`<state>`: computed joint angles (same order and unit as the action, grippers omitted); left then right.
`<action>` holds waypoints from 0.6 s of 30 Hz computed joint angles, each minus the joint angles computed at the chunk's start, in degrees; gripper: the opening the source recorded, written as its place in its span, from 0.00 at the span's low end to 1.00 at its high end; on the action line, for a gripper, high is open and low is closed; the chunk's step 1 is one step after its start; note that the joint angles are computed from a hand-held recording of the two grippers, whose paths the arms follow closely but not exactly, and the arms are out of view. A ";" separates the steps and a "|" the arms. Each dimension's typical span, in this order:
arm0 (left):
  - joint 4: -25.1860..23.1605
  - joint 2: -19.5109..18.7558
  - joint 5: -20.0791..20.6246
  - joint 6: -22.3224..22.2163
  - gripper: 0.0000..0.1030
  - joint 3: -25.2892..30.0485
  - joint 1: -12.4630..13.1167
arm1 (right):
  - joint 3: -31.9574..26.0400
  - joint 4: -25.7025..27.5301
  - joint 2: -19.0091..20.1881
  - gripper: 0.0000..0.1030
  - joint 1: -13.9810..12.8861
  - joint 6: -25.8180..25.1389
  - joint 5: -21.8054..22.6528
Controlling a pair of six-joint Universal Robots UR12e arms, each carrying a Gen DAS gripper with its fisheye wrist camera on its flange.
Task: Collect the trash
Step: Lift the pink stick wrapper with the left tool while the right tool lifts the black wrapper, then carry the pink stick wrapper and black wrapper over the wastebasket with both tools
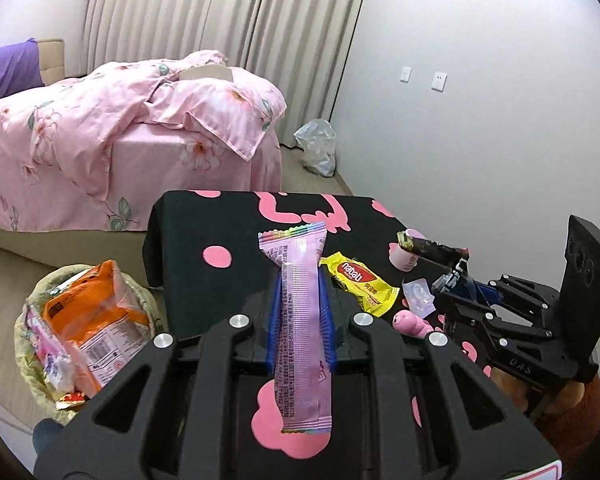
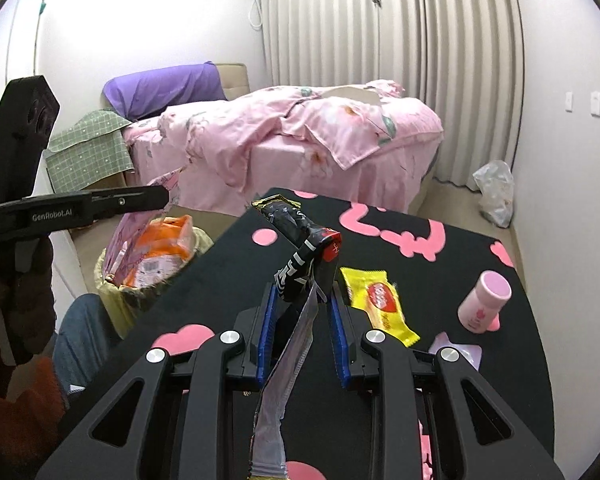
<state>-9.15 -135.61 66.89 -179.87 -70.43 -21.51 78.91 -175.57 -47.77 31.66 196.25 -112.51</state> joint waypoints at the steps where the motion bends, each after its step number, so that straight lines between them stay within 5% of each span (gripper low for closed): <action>1: 0.76 0.34 -0.01 -0.45 0.16 -0.76 0.23 | -0.39 0.05 0.10 0.24 0.20 -0.52 -0.31; 9: 6.29 1.92 1.17 -4.97 0.16 -4.29 2.24 | -5.08 1.86 1.66 0.24 1.17 -3.84 -1.44; 18: 8.88 2.20 7.61 -11.81 0.16 -6.11 5.33 | -10.76 5.22 4.26 0.24 1.60 -7.02 0.42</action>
<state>-0.27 -133.40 74.50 -191.68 -76.54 -16.18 68.15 -170.35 -43.51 33.26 189.23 -112.09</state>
